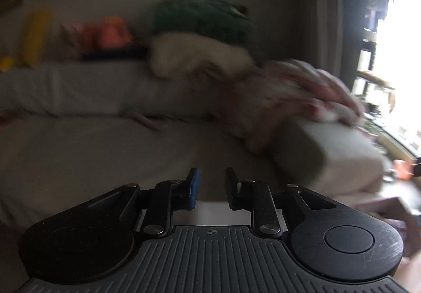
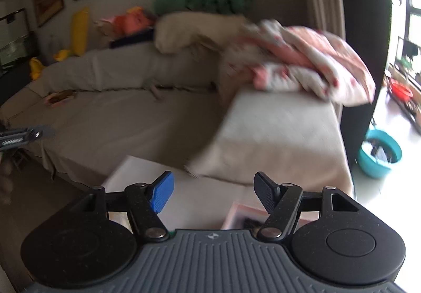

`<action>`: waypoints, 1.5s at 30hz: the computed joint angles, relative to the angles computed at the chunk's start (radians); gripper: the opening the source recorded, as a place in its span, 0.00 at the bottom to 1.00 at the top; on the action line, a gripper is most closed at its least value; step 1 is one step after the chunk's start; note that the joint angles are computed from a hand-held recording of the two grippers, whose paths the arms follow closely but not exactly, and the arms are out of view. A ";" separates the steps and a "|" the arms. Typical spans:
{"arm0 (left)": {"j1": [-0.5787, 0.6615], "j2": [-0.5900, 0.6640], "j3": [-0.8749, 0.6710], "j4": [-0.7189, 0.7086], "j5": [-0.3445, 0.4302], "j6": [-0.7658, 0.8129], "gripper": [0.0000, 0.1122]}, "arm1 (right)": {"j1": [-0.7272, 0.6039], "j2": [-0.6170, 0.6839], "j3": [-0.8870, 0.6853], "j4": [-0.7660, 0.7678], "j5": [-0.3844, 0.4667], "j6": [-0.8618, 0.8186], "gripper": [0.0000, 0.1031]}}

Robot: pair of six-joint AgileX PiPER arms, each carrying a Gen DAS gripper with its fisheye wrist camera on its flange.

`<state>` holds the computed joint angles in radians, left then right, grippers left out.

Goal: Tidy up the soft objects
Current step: 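Reach the left tool to the star-pendant cord while the right tool approaches the orange flower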

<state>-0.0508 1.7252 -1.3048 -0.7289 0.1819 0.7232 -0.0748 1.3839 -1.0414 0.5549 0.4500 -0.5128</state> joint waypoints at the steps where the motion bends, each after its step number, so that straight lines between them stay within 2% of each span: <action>1: 0.014 0.001 0.011 -0.010 -0.037 0.016 0.21 | 0.020 -0.010 -0.005 -0.025 0.009 0.025 0.66; 2: 0.029 0.012 0.005 -0.051 -0.034 0.062 0.21 | 0.047 -0.008 -0.014 -0.048 0.015 0.046 0.66; 3: 0.056 0.030 -0.011 -0.125 0.010 0.123 0.21 | 0.071 -0.004 -0.024 -0.058 0.030 0.046 0.66; 6: 0.111 0.177 -0.149 -0.211 0.293 0.121 0.21 | 0.149 0.008 -0.027 -0.109 0.052 0.038 0.66; 8: 0.128 0.298 -0.263 -0.210 0.492 0.060 0.21 | 0.222 0.014 -0.012 -0.231 0.042 0.113 0.66; 9: 0.124 0.352 -0.318 -0.180 0.556 0.013 0.21 | 0.262 0.018 0.001 -0.309 0.038 0.166 0.66; 11: 0.091 0.438 -0.403 -0.109 0.606 -0.058 0.21 | 0.312 0.031 0.014 -0.375 0.062 0.204 0.66; 14: 0.049 0.527 -0.504 -0.020 0.654 -0.117 0.21 | 0.345 0.053 0.037 -0.345 0.113 0.148 0.66; 17: 0.026 0.601 -0.613 0.062 0.707 -0.203 0.21 | 0.394 0.086 0.044 -0.392 0.159 0.166 0.66; 23: -0.011 0.608 -0.573 0.107 0.666 -0.241 0.21 | 0.429 0.173 0.032 -0.404 0.209 0.193 0.66; 28: -0.018 0.639 -0.612 0.156 0.664 -0.278 0.21 | 0.462 0.203 0.047 -0.475 0.195 0.260 0.66; 34: -0.050 0.595 -0.543 0.225 0.596 -0.257 0.22 | 0.446 0.252 0.041 -0.491 0.200 0.271 0.66; 41: -0.062 0.561 -0.488 0.284 0.537 -0.239 0.28 | 0.424 0.298 0.048 -0.486 0.180 0.271 0.66; 45: -0.089 0.534 -0.444 0.397 0.450 -0.292 0.31 | 0.420 0.295 0.052 -0.484 0.180 0.272 0.66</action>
